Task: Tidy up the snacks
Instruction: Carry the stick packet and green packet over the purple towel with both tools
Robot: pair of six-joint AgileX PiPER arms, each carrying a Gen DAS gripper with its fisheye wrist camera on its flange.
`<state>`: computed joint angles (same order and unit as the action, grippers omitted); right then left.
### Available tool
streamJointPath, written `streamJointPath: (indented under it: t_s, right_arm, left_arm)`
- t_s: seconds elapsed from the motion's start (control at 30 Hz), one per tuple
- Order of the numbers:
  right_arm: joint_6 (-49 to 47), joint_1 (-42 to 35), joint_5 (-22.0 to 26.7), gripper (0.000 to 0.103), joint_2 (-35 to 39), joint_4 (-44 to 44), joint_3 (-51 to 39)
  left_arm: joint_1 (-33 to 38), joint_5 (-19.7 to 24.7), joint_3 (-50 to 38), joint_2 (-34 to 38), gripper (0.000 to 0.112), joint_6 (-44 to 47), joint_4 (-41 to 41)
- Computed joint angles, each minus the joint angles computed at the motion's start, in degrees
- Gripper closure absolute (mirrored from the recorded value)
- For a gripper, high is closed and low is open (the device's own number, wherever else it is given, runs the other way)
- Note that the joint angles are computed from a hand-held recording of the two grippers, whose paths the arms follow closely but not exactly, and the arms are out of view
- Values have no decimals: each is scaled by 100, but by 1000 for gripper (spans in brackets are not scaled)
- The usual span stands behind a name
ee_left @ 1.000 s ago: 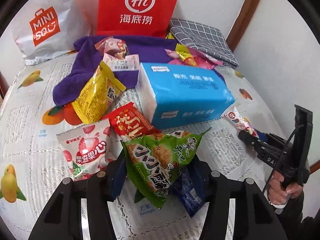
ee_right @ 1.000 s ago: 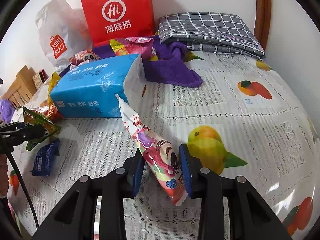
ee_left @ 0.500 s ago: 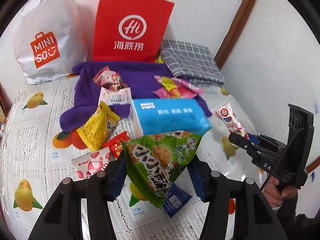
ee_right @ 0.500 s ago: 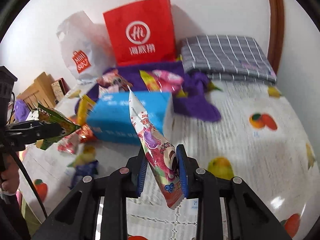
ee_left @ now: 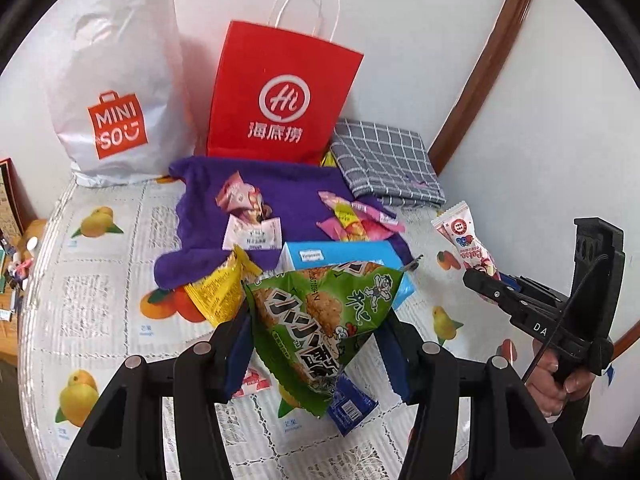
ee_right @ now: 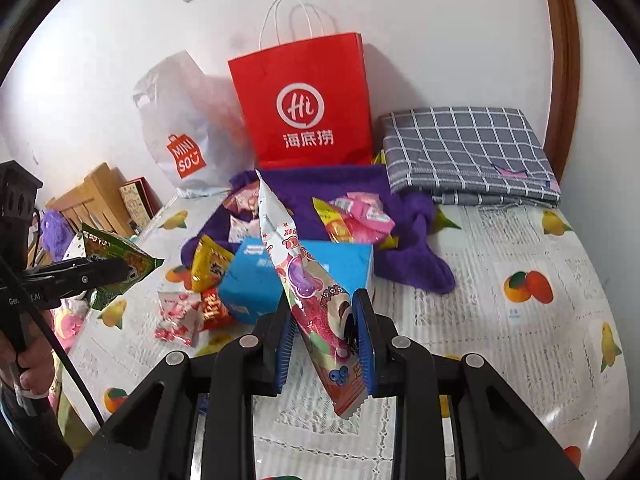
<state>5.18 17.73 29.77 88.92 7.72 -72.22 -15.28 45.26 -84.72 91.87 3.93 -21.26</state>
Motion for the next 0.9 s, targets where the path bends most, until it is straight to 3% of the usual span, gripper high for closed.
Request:
streamJointPath:
  t_s: [0.43, 0.63, 0.9]
  right_arm:
    - [593, 168, 938, 75, 451, -566, -1425]
    - [473, 223, 1148, 75, 964, -516, -2248]
    - [310, 176, 1669, 75, 2132, -377, -3971]
  left_arm:
    - [-27, 566, -1260, 445, 58, -580, 522]
    - [13, 772, -2230, 1000, 58, -637, 723]
    - [190, 1467, -4079, 2155, 58, -596, 678]
